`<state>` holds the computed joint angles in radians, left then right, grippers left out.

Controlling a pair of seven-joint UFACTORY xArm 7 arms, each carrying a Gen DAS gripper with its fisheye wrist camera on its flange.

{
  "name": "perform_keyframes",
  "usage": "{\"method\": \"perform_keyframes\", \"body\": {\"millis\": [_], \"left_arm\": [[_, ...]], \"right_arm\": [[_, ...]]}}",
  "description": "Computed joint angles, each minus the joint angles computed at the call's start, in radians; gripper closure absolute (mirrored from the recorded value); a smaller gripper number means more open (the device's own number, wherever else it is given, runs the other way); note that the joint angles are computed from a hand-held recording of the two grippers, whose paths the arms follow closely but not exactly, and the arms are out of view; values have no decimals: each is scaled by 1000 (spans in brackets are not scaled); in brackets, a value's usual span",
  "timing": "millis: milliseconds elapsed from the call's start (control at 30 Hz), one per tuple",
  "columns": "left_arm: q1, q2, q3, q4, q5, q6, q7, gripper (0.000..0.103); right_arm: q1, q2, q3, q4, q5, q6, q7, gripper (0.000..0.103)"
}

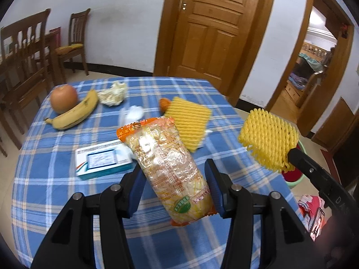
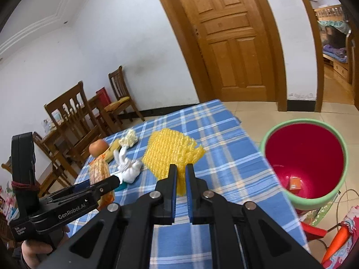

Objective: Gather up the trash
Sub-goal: 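Lift the snack bag and foam net and carry both over the red bucket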

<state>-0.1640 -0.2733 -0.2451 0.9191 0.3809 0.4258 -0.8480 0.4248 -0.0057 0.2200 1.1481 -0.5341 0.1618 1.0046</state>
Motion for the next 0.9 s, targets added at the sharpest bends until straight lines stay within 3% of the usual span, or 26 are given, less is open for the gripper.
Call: {"method": "perform_keyframes", "body": {"millis": [367,667,900], "left_arm": [[-89,146,2,160,-19,21,59,50],[-188,294,24,335,34,69,80,50],[-269,414,57,460,-4,77,148,50]], "right_arm": [[-139,-123,35,-105,-129,-27,167,94],[-285,-201,90,-195,-111,-66,210,94],[-380,-240,126,-246,-61,-68,198,94]]}}
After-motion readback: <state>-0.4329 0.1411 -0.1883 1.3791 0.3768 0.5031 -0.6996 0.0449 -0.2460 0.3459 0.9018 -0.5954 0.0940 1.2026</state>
